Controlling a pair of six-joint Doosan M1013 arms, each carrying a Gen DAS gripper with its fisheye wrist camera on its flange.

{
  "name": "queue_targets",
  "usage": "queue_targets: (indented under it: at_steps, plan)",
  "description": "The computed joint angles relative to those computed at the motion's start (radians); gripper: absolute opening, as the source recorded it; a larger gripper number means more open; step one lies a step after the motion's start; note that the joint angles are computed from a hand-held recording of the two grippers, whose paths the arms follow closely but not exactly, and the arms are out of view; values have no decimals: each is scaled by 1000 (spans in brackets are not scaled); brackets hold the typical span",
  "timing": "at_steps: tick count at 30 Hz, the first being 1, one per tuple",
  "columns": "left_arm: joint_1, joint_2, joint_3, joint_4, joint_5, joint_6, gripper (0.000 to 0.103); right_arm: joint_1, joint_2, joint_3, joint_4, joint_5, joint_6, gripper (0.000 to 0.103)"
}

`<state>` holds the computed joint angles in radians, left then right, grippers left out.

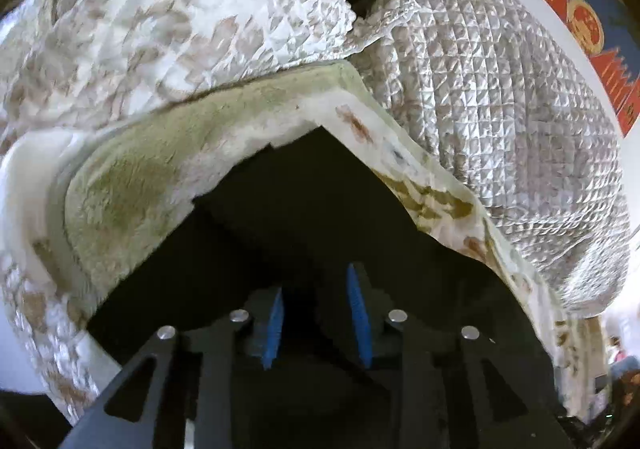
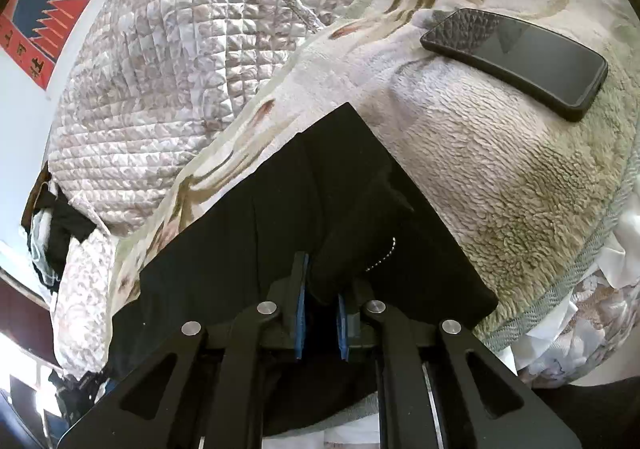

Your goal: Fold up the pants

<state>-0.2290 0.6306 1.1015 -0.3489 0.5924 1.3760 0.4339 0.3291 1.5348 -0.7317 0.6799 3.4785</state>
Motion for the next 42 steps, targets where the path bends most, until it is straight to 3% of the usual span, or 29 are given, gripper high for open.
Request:
queue_targets:
  at_steps: [3,4,7,14,16,19,24,29,31,33,36,38,39,42]
  plan:
    - [-14,14,-33,103,11,-58,28,-1,3,-7,4,12,-9,12]
    - [-19,19,-44,154,20,-87,7,0,6,-16,9,26,-23,12]
    - [-19,9,-42,170,21,-99,4,4,8,-28,-8,46,-34,10]
    - [-26,-93,61,182,-63,-68,4,16,-24,-30,-13,55,-52,10]
    - [-28,-102,79,210,-41,-63,4,14,-21,-37,43,97,-94,10]
    - [-24,-83,72,231,57,-89,4,-13,-20,-11,205,69,-145,10]
    - [-20,-89,86,207,65,-76,4,10,-23,-29,134,106,-124,10]
    - [-26,-75,63,243,124,-88,7,-4,-12,-26,216,119,-162,11]
    - [-26,-82,66,267,119,-116,10,8,-22,-22,168,138,-108,20]
    - [-26,-94,75,331,102,-172,13,28,-25,-40,111,227,-73,26]
    - [-34,-110,85,508,75,-330,19,57,-23,-65,13,374,-19,27]
    - [-36,-116,88,545,58,-357,26,73,-20,-73,-49,428,6,27]
    - [-37,-118,89,529,43,-336,28,80,-16,-78,-77,436,-2,27]
    - [-41,-108,71,402,28,-194,31,78,-4,-83,-91,362,-87,27]
